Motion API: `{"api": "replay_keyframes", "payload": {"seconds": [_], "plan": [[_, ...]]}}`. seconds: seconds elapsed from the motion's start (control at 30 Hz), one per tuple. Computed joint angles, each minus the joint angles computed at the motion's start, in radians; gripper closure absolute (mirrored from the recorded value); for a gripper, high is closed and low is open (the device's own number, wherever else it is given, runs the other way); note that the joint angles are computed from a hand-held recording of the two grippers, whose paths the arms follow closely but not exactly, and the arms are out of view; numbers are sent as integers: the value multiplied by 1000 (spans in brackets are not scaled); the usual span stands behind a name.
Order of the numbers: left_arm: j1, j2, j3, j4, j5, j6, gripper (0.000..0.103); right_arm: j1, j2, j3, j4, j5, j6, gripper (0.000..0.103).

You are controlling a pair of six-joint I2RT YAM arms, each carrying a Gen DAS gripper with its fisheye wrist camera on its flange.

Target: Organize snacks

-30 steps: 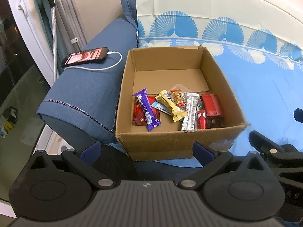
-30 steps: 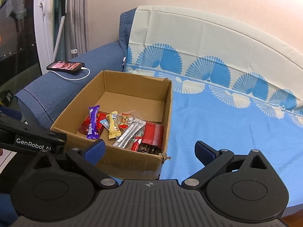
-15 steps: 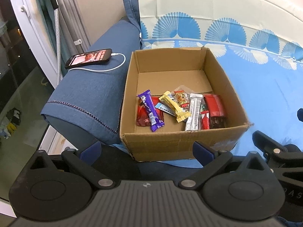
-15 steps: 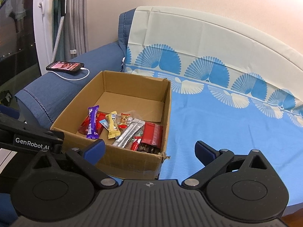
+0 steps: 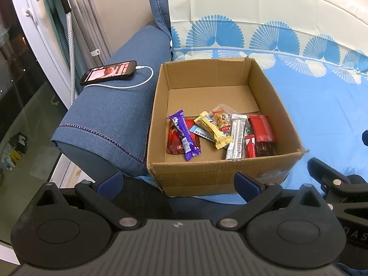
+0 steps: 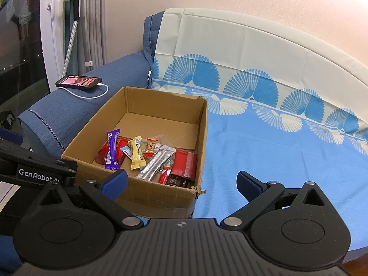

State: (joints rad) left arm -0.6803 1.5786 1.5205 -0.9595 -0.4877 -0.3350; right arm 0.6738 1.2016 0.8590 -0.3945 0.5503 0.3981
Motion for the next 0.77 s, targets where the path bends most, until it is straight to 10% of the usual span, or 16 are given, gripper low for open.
{"api": "replay_keyframes", "payload": {"seconds": [0.77], "plan": [[5, 5, 3, -7, -26, 0, 0, 1, -1, 8, -5, 1, 1, 2]]}}
